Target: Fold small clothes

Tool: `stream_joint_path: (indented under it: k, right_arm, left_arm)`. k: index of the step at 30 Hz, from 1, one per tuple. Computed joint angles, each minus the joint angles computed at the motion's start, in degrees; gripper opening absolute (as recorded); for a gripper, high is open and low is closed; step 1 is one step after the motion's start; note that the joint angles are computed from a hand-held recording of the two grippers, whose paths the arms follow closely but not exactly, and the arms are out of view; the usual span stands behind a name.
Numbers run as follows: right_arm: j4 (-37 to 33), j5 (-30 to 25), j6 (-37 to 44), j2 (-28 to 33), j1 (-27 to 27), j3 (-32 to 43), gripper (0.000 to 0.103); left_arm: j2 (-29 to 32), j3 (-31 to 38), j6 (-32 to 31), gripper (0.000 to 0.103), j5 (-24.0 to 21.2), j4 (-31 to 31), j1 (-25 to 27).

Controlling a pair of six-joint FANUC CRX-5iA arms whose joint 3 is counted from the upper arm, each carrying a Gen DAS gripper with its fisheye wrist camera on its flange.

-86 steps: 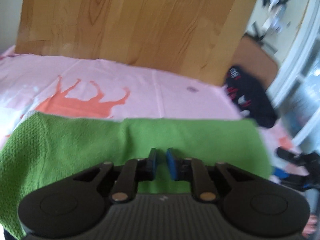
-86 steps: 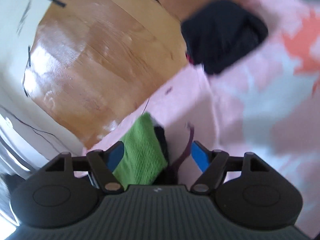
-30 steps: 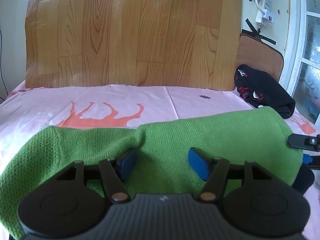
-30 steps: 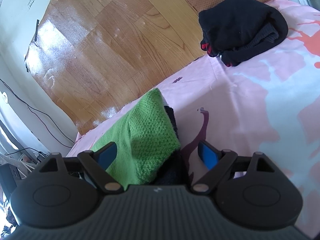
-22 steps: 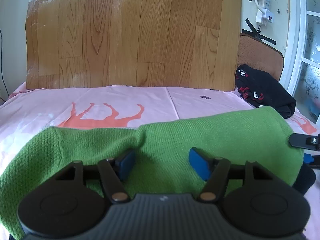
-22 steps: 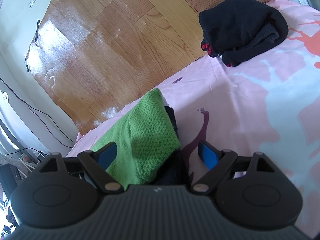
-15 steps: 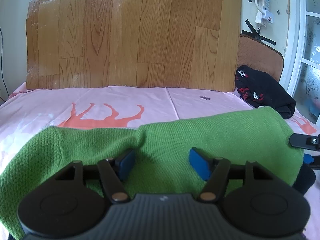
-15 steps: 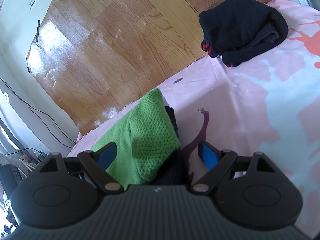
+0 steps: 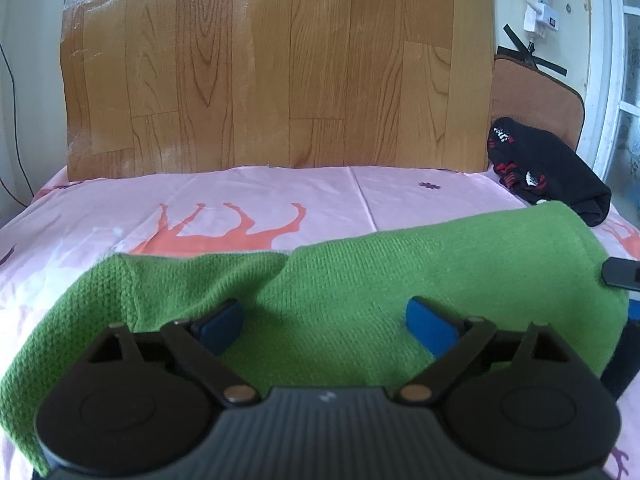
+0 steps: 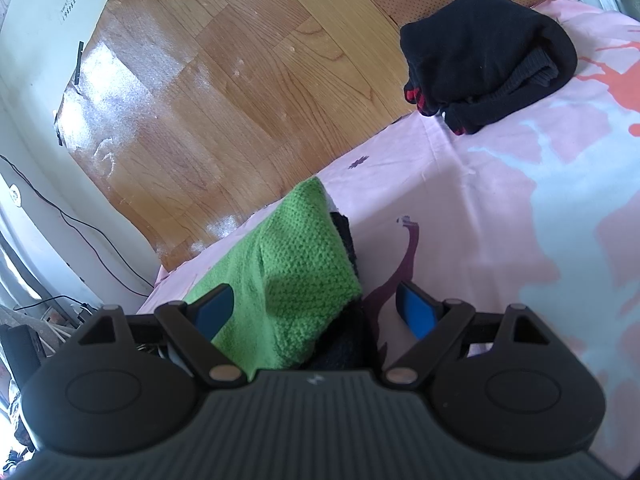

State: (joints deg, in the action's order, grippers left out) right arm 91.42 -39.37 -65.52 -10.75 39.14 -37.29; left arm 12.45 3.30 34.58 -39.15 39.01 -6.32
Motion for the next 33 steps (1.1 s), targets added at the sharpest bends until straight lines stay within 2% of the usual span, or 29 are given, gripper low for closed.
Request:
stream_joint_path:
  k: [3,13,17,21,26,33]
  right_arm:
    - [0.50,0.19,-0.19,-0.08,-0.25,-0.17,0.090]
    - [2.68,2.29,-0.78,-0.72,-1.87,-0.98,0.094]
    - [5.68,4.48,-1.99,-1.05,-3.30,-1.42,0.103]
    - [4.89,3.97,-1.12,-0.83,-2.88,-1.19,0.103]
    - [5.00,4.17,-1.00,-0.97,-3.09,-1.34,0.103]
    - [5.22,4.01,-1.18,-0.92,-3.03,-1.40,0.103]
  left_arm:
    - [0.20,0.91,1.50,0.103,-0.56,-1.94,0.06]
    - [-0.56,-0.19,-0.67,0.103,-0.80,-0.97,0.50]
    - [-1.17,-1.52,-2.22,0.103,-0.22,0.71,0.61]
    - [-1.85,-2.48,-2.78,0.103,1.03,0.54,0.36]
    - [-1.79,-2.45,-3.21,0.103,0.39,1.18,0.60]
    - [-1.86,-3.76,-7.61,0.103,-1.72,6.89,1.73]
